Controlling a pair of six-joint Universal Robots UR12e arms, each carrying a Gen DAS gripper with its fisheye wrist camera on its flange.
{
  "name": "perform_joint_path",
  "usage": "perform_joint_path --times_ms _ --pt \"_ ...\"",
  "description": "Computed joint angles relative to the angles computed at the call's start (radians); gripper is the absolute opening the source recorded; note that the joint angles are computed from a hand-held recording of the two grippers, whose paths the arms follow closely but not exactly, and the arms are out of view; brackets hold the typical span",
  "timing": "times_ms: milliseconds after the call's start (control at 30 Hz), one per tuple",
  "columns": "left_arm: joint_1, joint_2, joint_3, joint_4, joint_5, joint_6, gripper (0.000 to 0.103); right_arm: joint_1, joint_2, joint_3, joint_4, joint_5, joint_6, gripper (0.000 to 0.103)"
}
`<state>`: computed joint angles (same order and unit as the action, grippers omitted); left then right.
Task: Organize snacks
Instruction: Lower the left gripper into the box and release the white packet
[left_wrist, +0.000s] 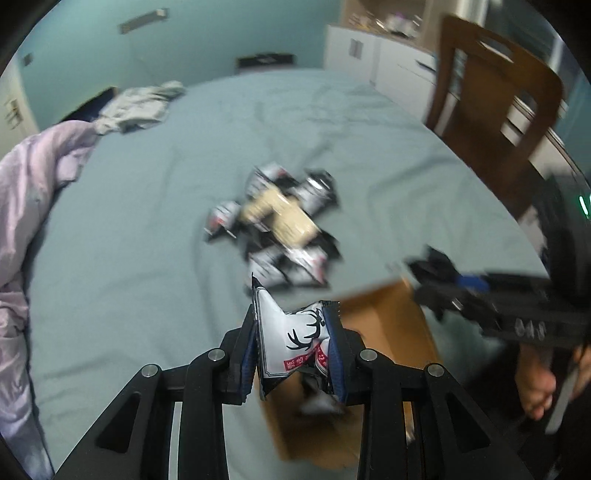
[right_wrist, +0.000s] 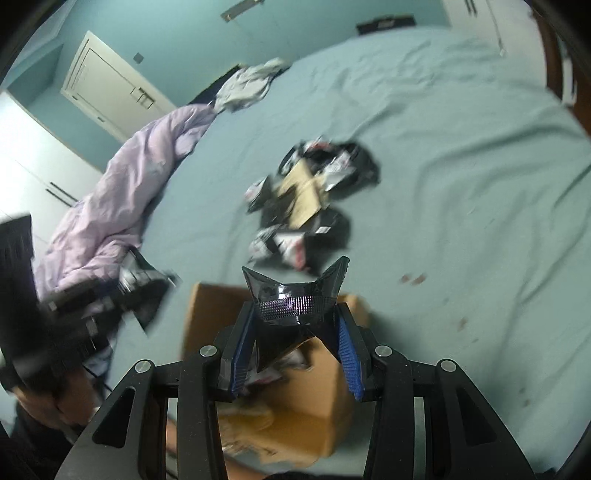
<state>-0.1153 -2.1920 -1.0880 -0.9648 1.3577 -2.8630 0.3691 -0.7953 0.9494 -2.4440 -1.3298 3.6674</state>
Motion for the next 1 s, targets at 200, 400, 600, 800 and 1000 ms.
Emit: perform_joint_path --times_ms 200,400,600,800,1000 --pt "-0.032 -0.021 -0.005 -0.065 0.072 0.07 0.032 0.017 0.017 -0.047 0.08 -0.087 -0.051 0.041" --pt "-0.042 -0.056 0.023 -0.103 0.109 0.067 0.032 0.041 0.037 -0.094 0.117 -0.179 -0.066 0.041" --pt "-0.05 -0.078 0.026 -0.116 0.16 0.074 0.032 0.046 0.04 -0.097 0.124 -0.193 -0.077 0.041" --pt "-0.065 -0.073 -0.005 -0.05 0.208 0.111 0.035 0.045 0.049 -0.111 0.141 -0.2 -0.084 0.041" --pt "-0.056 -0.053 -0.019 -0.034 0.161 0.093 0.064 0.045 0.047 -0.109 0.14 -0.204 -0.083 0.041"
